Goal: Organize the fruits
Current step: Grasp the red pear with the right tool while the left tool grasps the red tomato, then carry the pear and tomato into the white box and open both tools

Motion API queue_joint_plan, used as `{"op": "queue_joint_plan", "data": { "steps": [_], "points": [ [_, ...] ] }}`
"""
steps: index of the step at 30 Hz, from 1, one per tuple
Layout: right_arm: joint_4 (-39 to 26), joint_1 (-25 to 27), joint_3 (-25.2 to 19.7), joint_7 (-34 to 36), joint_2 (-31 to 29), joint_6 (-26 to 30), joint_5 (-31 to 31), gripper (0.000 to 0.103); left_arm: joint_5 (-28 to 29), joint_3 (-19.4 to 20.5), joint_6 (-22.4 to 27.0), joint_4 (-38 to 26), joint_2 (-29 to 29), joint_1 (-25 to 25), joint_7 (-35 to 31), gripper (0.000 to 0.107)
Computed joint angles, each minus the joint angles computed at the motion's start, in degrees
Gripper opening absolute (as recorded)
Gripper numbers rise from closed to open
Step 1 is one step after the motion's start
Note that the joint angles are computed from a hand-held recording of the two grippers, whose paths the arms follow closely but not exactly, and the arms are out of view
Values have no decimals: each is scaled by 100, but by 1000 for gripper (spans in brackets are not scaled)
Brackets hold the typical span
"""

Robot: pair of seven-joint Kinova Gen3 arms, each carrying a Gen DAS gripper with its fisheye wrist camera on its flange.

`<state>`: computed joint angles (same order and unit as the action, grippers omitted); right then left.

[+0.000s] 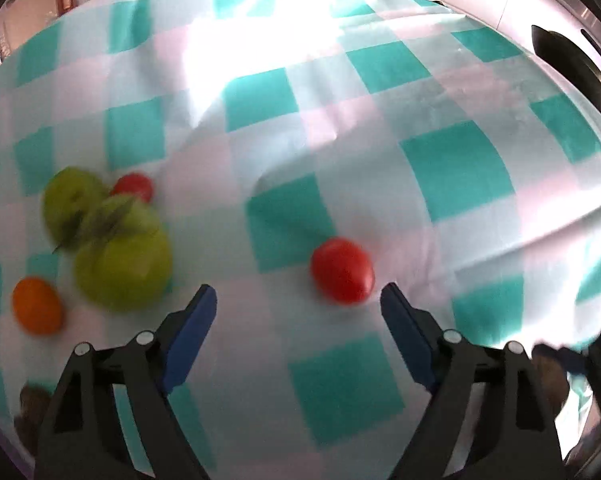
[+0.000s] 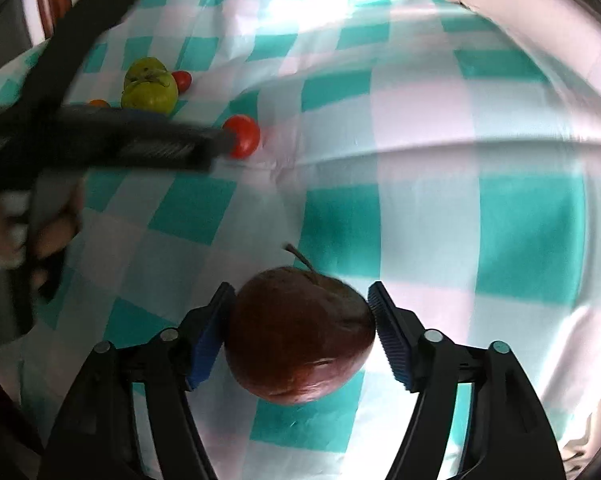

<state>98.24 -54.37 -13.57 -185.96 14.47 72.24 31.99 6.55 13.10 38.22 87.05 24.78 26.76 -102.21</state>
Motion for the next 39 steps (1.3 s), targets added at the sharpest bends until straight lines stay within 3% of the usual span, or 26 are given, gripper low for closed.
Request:
{"op": "queue_joint_plan", "data": {
  "steps": [3, 9, 13, 16, 20, 27, 31, 37, 39],
  "points": [
    [128, 15, 5, -139, 21, -254, -8, 74, 8, 90, 272, -407, 353, 13, -85, 71],
    [330, 53, 21, -316, 4, -649, -15, 74, -167, -88, 210, -610, 509, 310, 66, 61],
    [326, 19, 40, -339, 46, -688, 79, 73, -290, -103, 30, -476, 461, 428, 109, 36],
    [395, -81, 70, -252, -41, -749, 144, 63, -244, -66, 32, -371, 394, 380, 158, 35],
    [455, 40, -50, -83, -155, -867, 19, 62, -171, -142, 116, -233, 196, 377, 497, 35],
    [816, 292, -306, 336, -766, -1408, -510, 62, -311, -239, 29, 762, -894, 403, 1366, 35],
    [852, 434, -488, 855, -1045, -1556, -811, 62, -452, -298, -45, 1742, -1897, 443, 1907, 35],
    [604, 283, -738, 1086, -995, -1664, -815, 62, -1340, -1488, 1190, 2510, -3489, 1902, 3280, 35],
    [450, 230, -668, 1314, -951, -1704, -825, 62, -1740, -1645, 1548, 2612, -4020, 2104, 3746, 35]
  ]
}}
